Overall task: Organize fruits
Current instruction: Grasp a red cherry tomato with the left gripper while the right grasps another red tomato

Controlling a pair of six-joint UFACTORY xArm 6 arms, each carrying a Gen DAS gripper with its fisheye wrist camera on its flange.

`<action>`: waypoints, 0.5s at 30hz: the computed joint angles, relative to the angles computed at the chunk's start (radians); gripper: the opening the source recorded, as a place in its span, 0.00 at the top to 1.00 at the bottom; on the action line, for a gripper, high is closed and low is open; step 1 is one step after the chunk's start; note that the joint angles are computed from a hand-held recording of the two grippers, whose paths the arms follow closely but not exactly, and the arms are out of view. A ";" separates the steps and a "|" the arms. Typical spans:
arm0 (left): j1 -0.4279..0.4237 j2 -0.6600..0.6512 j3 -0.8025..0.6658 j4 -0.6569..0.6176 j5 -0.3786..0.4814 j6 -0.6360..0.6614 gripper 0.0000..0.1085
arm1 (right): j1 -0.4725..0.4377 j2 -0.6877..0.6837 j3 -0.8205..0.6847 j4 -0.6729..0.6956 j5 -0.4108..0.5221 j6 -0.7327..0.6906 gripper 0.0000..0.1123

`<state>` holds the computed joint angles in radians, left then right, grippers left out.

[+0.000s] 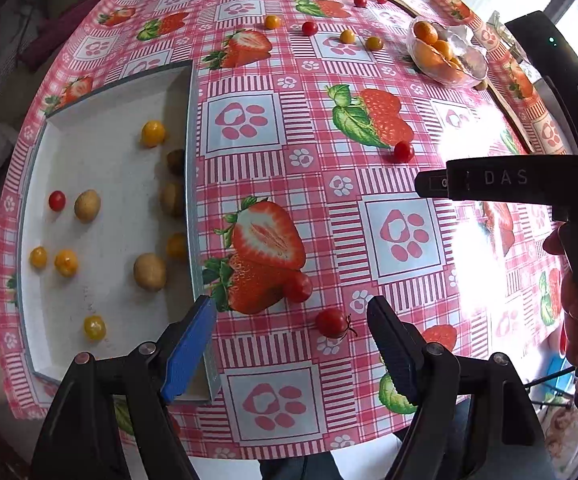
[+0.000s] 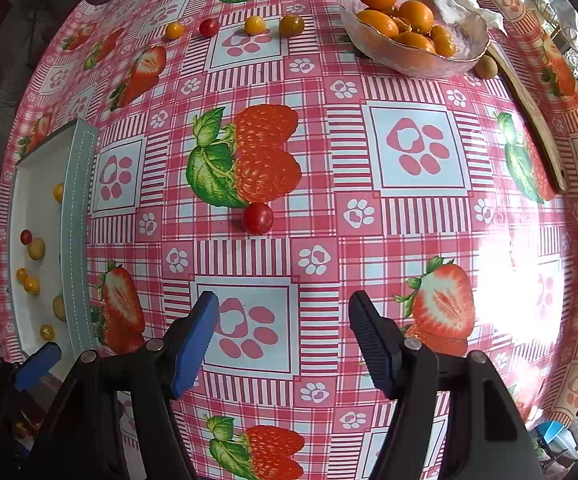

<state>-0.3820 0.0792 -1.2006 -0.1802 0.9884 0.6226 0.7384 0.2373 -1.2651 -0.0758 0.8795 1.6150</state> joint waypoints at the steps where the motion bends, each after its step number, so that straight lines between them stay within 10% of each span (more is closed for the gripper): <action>1: -0.003 -0.010 0.022 0.011 -0.013 -0.049 0.27 | -0.008 -0.005 0.010 0.000 -0.012 -0.033 0.36; 15: -0.027 -0.063 0.229 0.141 -0.176 -0.551 0.27 | -0.054 0.143 -0.122 -0.036 -0.003 -0.418 0.37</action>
